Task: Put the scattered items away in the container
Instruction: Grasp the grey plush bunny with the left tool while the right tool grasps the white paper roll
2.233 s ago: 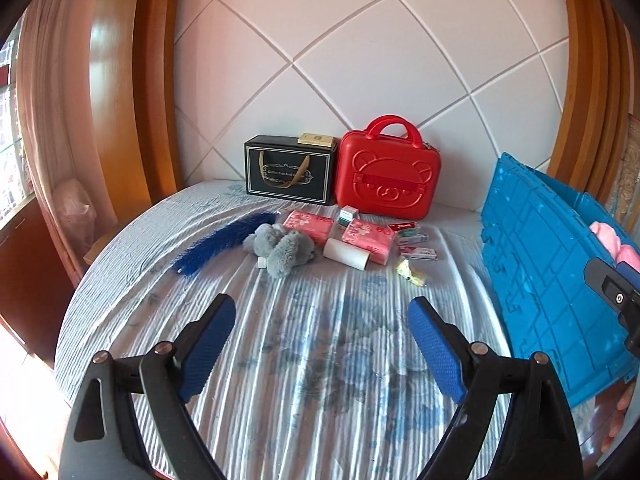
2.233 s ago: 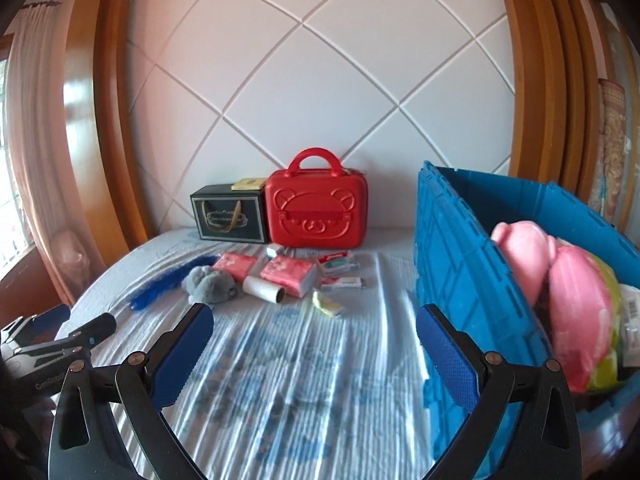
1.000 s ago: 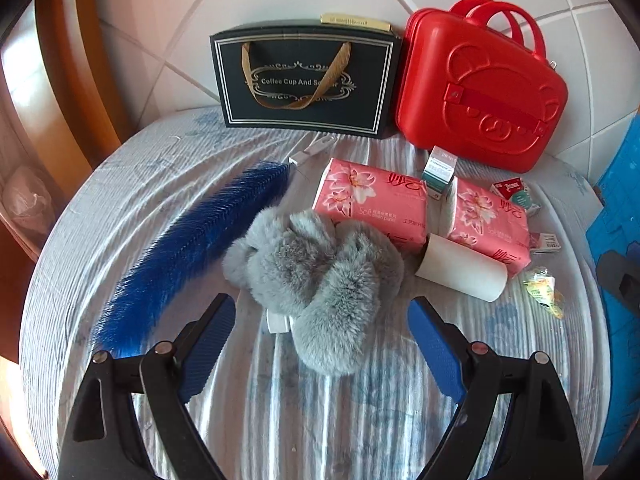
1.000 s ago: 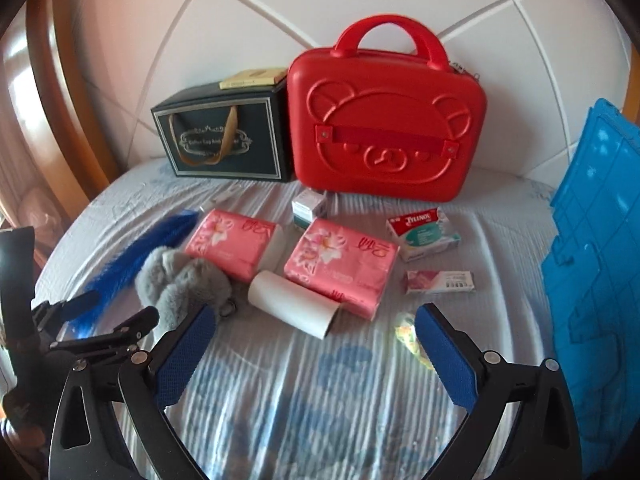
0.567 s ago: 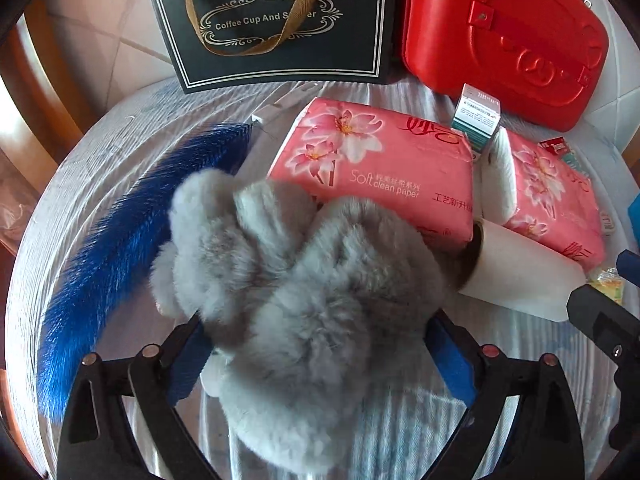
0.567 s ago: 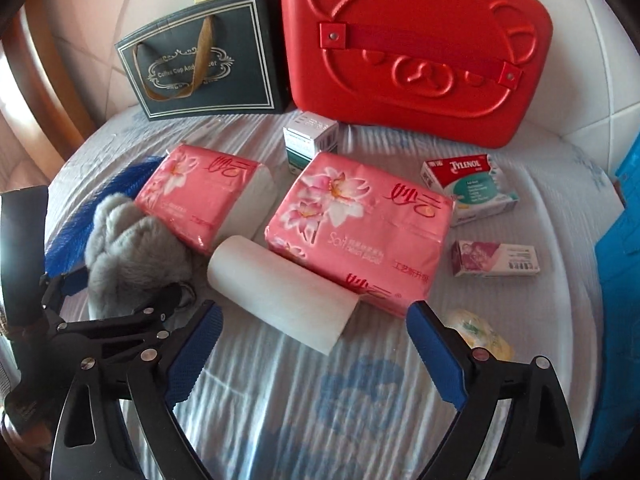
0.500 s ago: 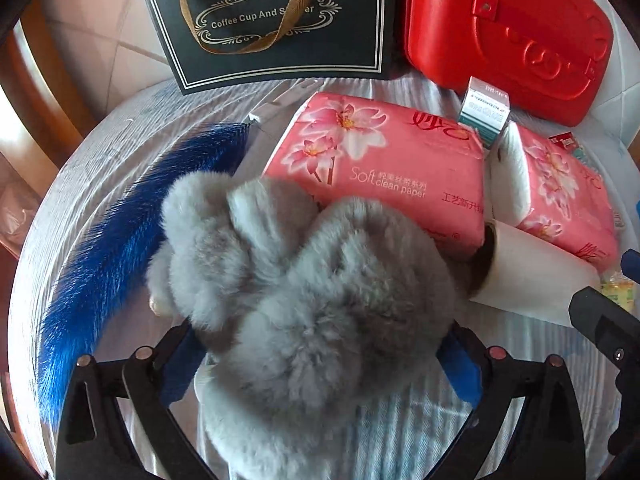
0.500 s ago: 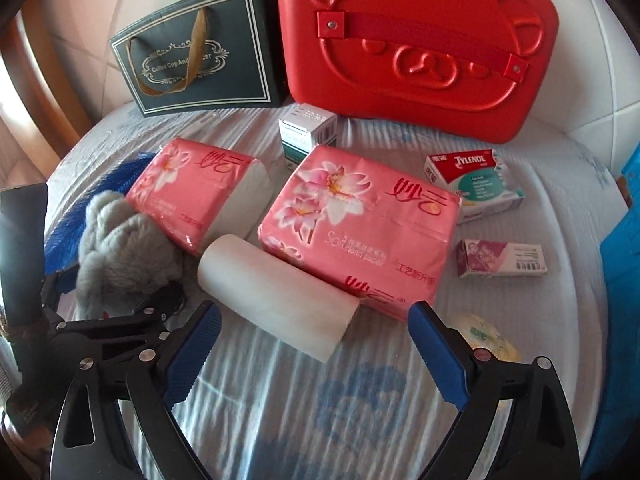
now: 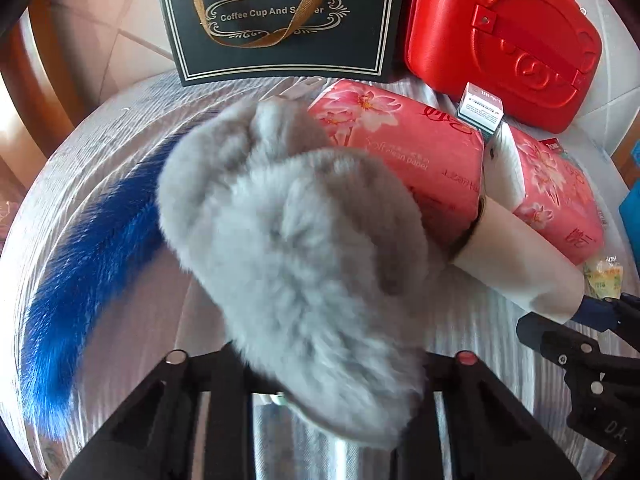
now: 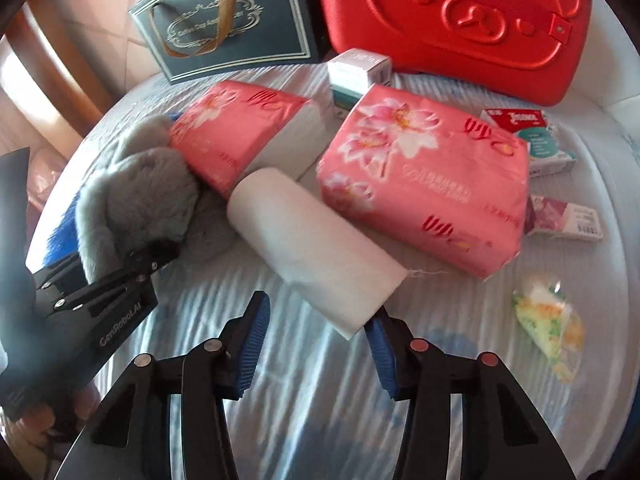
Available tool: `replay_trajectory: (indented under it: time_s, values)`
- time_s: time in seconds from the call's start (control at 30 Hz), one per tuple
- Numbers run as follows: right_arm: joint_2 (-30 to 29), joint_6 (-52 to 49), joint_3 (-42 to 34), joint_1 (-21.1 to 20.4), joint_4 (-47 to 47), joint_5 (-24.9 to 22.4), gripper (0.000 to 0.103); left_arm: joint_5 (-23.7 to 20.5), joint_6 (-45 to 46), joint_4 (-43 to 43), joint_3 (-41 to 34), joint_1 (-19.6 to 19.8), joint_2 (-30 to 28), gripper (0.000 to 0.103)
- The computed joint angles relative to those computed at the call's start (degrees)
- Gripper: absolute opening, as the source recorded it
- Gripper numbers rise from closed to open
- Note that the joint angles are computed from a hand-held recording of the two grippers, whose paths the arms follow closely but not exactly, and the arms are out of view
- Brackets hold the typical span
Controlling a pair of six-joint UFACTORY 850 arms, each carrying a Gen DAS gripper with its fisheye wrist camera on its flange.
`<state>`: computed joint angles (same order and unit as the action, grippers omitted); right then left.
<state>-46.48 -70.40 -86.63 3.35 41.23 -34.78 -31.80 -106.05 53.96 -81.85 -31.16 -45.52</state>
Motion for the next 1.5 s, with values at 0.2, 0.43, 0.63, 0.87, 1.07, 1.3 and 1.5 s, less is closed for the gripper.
replay_trajectory:
  time_s: [0.2,0.43,0.63,0.87,1.07,1.3,1.5]
  values:
    - [3.87,-4.38,5.38,-0.23,1.34,-2.88,0.049,-2.10,-2.00,-1.31,5.42,-1.30,3.58,0.012]
    - [6.98,-7.63,7.83,-1.23,4.12,-1.12,0.064,-0.23,-9.29,2.35,10.72,-1.09,9.20,0.012]
    - [7.85,-9.68,8.10,-1.64,6.62,1.34,0.079,0.29,-10.89,4.00,7.28,-0.77,8.81,0.068]
    - [4.79,-9.10,4.95,-0.23,6.01,4.24,0.081,-3.17,1.42,-9.21,-2.56,2.78,1.22,0.068]
    - [1.62,-7.10,2.28,1.24,3.50,5.02,0.081,-0.03,-0.15,-8.17,-2.42,4.11,-1.45,0.064]
    - [-0.38,-6.69,1.52,2.65,3.10,5.99,0.081,0.68,-4.42,-1.77,3.45,0.48,2.27,0.061]
    - [0.15,-7.54,3.36,3.30,3.04,8.97,0.050,-3.00,-3.57,-1.01,4.82,-2.39,3.40,0.058]
